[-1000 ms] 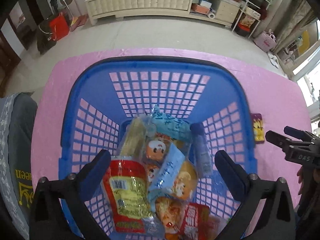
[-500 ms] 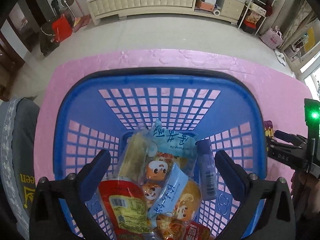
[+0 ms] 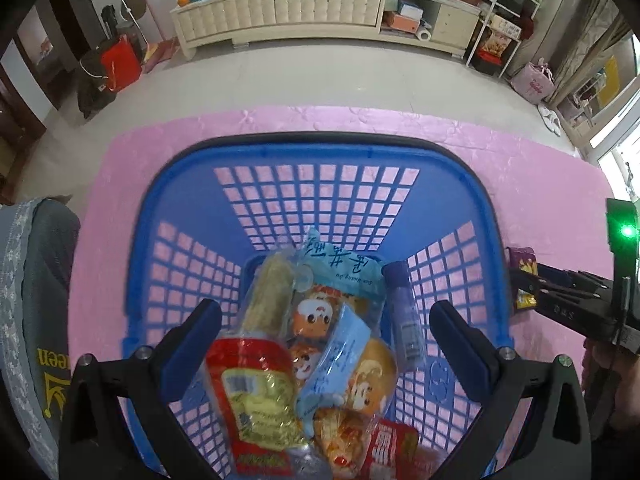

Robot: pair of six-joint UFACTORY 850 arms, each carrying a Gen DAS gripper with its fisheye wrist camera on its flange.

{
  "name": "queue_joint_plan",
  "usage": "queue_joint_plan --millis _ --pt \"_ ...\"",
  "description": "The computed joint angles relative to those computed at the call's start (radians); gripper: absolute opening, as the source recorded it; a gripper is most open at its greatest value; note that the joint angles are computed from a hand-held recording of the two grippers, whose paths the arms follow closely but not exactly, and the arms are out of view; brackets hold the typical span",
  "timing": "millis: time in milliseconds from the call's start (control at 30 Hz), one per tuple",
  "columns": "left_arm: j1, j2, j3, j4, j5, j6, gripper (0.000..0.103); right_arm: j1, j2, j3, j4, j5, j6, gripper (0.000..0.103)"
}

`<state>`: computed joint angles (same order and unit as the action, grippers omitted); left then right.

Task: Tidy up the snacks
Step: 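Carry the chip bag over the blue basket with the right tool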

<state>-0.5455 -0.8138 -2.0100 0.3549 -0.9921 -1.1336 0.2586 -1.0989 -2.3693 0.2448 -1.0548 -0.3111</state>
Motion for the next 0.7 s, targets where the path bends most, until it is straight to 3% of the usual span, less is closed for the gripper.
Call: queue_joint_plan --millis 200,433,700 --pt "-0.038 0.081 0.075 0.041 -0.001 -0.045 0.103 -0.021 0.186 0.235 0.083 0.077 -0.096 0.051" --pt "-0.092 0.204 0.194 0.107 0.01 -0.136 0.103 -0.025 0.366 0.421 0.148 0.145 -0.19 0.052" --pt "-0.147 0.317 0.29 0.182 -0.003 -0.208 0.103 0.013 0.48 0.527 0.194 0.188 -0.22 0.052"
